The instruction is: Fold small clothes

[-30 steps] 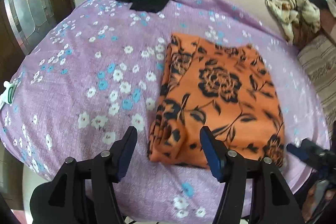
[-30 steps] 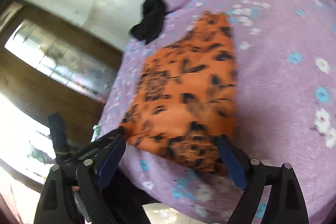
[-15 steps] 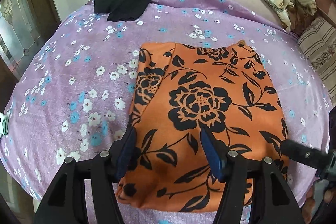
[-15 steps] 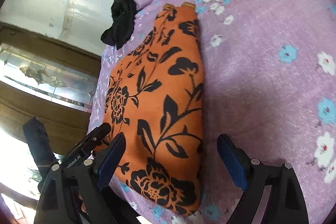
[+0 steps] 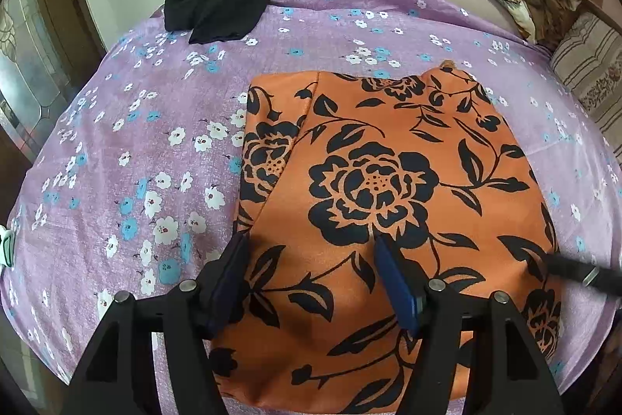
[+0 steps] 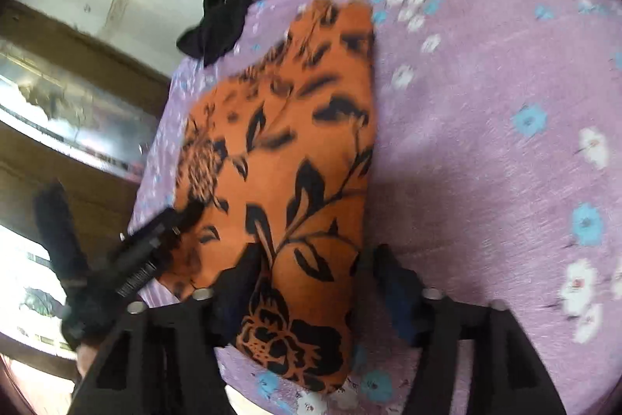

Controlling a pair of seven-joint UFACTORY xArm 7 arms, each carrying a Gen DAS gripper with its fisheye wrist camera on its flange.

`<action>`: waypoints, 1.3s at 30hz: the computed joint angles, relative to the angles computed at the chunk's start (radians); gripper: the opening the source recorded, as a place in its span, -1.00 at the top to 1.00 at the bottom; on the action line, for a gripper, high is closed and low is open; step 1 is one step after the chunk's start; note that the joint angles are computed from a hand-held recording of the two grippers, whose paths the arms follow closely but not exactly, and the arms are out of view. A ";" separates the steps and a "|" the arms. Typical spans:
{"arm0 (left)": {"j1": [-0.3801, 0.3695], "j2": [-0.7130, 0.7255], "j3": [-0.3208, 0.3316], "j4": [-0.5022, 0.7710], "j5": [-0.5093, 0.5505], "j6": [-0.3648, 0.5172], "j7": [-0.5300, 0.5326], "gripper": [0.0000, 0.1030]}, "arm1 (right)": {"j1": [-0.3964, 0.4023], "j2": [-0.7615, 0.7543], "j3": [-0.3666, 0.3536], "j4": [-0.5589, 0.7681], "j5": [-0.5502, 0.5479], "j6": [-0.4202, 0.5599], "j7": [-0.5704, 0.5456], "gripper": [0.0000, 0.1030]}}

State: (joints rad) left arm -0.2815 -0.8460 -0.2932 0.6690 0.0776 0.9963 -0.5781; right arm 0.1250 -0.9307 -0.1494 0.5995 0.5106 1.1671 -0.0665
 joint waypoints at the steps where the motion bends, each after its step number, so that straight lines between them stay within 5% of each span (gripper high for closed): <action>1: -0.001 -0.002 0.000 -0.001 -0.002 -0.001 -0.002 -0.33 | -0.001 -0.004 -0.017 0.007 0.019 -0.023 -0.007 -0.32; 4: -0.004 -0.009 0.007 -0.011 -0.005 -0.009 0.001 -0.35 | 0.000 0.054 -0.038 0.045 0.056 -0.073 0.004 -0.55; 7: -0.004 -0.011 0.008 -0.017 -0.008 -0.013 0.002 -0.36 | 0.027 0.199 -0.042 0.085 0.085 -0.102 -0.014 -0.55; 8: -0.005 -0.010 0.011 -0.017 -0.009 -0.012 0.005 -0.36 | 0.016 0.241 -0.031 0.097 0.098 -0.088 -0.015 -0.33; 9: -0.006 -0.009 0.013 -0.017 -0.010 -0.008 0.009 -0.36 | 0.047 0.269 -0.050 0.100 0.129 -0.080 -0.026 0.12; 10: -0.007 -0.011 0.018 -0.018 -0.012 -0.008 0.014 -0.36 | 0.047 0.271 -0.026 0.108 0.117 -0.079 -0.039 0.27; 13: -0.019 -0.028 0.064 -0.025 -0.049 -0.016 0.040 -0.36 | 0.029 0.218 0.081 0.118 -0.004 -0.122 -0.055 0.28; 20: 0.000 -0.062 0.272 -0.067 -0.220 -0.076 0.131 -0.37 | 0.025 0.179 0.001 0.069 0.062 -0.145 -0.057 -0.46; 24: -0.029 0.018 0.338 -0.094 -0.364 -0.073 0.235 -0.37 | 0.049 0.224 -0.002 0.097 0.082 -0.111 -0.056 -0.48; 25: -0.016 0.010 0.314 -0.105 -0.366 -0.094 0.243 -0.34 | 0.062 0.254 -0.001 0.104 0.091 -0.100 -0.071 -0.39; 26: -0.021 0.008 0.302 -0.104 -0.367 -0.103 0.274 0.03 | 0.075 0.283 0.004 0.115 0.090 -0.080 -0.091 -0.01; 29: -0.014 0.031 0.286 -0.067 -0.379 -0.078 0.305 0.41 | 0.065 0.294 0.083 0.145 0.007 -0.105 -0.107 0.25; 34: 0.016 0.029 0.247 -0.009 -0.387 -0.096 0.275 0.56 | 0.080 0.294 0.095 0.220 -0.031 -0.088 -0.138 0.33; 39: 0.008 0.102 0.176 0.112 -0.362 -0.210 0.241 0.56 | 0.074 0.306 0.048 0.345 -0.041 -0.080 -0.201 0.34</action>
State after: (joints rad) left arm -0.2735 -0.7443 -0.1168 0.7814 -0.2843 0.7864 -0.3371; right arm 0.1994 -0.6246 -0.1014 0.9446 0.4699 1.0871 -0.2679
